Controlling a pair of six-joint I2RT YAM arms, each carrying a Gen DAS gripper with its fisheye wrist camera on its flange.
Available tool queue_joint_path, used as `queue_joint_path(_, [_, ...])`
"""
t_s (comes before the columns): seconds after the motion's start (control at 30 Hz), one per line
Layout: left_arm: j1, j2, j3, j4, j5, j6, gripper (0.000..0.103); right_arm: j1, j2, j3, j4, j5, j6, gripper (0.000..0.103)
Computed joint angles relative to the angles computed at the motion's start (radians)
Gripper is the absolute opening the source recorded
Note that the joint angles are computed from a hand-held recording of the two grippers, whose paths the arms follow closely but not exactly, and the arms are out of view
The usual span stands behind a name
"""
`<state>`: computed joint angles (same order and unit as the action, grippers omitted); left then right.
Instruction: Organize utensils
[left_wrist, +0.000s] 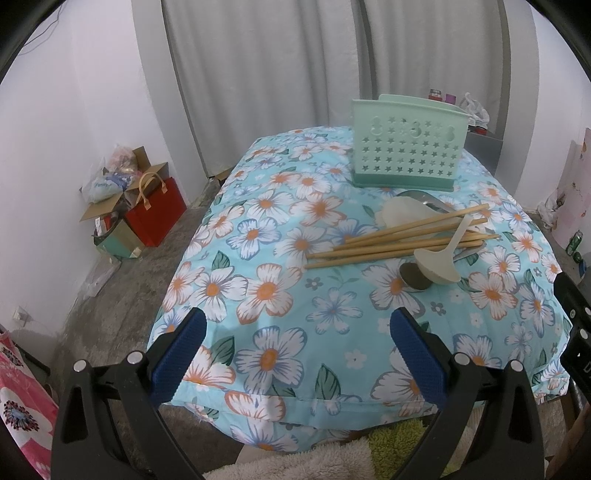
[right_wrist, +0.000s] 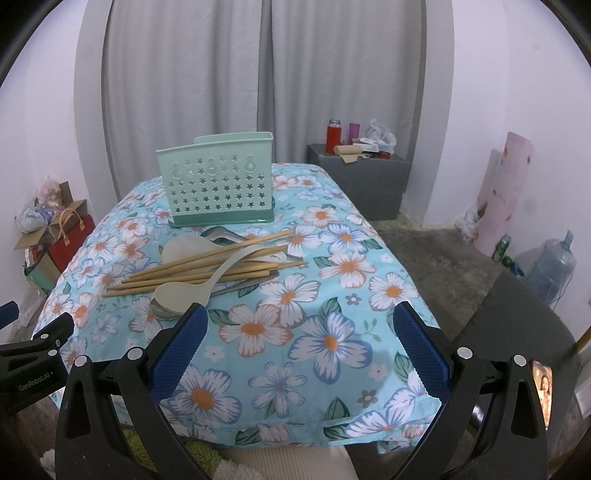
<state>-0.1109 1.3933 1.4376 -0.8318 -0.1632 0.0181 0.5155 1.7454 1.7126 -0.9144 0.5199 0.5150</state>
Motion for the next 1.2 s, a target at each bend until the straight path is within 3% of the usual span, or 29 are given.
queue_joint_path(0.57, [0.021,0.003,-0.011,-0.001,0.020,0.005,0.097,0.025,0.045,0.060,-0.035,0.013,0.020,0.096])
queue_joint_path(0.83, [0.068,0.071,0.042,-0.011,0.097,0.002,0.097,0.030,0.099,0.104,-0.073,-0.012,0.014,0.096])
queue_joint_path(1.03, [0.103,0.147,0.071,0.005,0.223,0.054,0.097,0.018,0.168,0.167,-0.124,-0.063,0.003,0.096])
queue_joint_path(1.2, [0.143,0.192,0.065,0.060,0.446,0.116,0.097,-0.001,0.245,0.228,-0.165,-0.121,-0.026,0.096])
